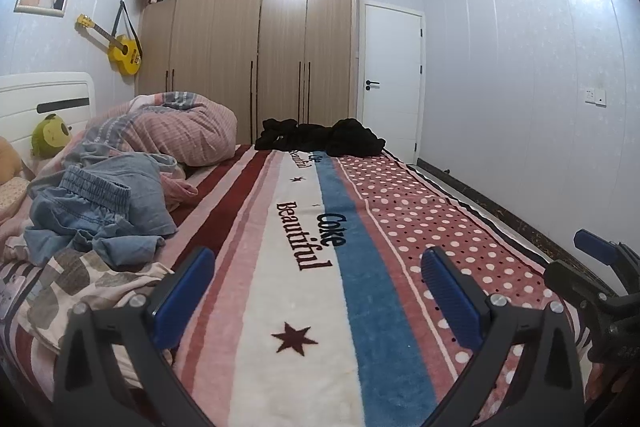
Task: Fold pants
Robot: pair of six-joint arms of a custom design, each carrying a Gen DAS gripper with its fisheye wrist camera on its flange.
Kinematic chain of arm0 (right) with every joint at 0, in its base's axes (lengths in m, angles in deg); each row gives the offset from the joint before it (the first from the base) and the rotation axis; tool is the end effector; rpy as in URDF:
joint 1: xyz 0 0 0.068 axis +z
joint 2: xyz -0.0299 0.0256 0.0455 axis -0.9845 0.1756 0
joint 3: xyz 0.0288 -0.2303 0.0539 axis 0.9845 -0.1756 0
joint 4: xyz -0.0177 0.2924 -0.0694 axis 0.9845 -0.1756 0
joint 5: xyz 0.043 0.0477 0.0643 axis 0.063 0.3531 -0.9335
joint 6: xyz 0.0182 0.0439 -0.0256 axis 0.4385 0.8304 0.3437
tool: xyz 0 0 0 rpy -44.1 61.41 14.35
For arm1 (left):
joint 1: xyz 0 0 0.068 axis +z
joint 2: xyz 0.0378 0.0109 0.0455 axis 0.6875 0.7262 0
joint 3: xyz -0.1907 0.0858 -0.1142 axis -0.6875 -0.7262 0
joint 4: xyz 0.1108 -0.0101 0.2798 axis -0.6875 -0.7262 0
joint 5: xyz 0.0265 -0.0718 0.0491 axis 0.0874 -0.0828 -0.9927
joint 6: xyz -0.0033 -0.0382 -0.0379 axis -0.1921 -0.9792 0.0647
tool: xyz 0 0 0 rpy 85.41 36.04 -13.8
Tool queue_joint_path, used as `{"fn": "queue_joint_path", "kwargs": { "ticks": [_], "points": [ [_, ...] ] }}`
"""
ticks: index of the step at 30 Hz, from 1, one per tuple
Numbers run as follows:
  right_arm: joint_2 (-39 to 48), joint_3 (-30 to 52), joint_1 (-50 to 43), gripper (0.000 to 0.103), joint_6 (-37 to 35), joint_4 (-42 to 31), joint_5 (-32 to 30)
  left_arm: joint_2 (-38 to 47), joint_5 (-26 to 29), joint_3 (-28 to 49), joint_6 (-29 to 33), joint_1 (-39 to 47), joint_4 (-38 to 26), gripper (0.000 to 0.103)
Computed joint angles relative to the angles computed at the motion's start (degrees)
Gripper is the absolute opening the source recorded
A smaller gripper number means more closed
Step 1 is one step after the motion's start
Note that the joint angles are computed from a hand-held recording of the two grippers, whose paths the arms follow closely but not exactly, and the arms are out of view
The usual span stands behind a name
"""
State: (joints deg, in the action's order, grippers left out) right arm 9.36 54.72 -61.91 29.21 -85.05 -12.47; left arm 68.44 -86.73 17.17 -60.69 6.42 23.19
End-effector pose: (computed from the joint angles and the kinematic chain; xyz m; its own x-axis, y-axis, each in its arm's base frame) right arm 0.1560 0.0478 0.3215 -0.3135 -0.0619 -0.9476 -0.2311 0.9728 0.0129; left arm 0.1799 -0.1138 0.3241 -0.3168 -0.0007 -0.9485 0.0942 0.9950 -0.0322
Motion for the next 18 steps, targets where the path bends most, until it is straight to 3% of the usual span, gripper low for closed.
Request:
{"fn": "queue_joint_path", "kwargs": {
  "ticks": [18],
  "points": [
    [-0.2, -0.6, 0.1, 0.102, -0.3, 0.9, 0.9, 0.5, -0.3, -0.1, -0.4, -0.1, 0.6, 0.102]
  ]
}}
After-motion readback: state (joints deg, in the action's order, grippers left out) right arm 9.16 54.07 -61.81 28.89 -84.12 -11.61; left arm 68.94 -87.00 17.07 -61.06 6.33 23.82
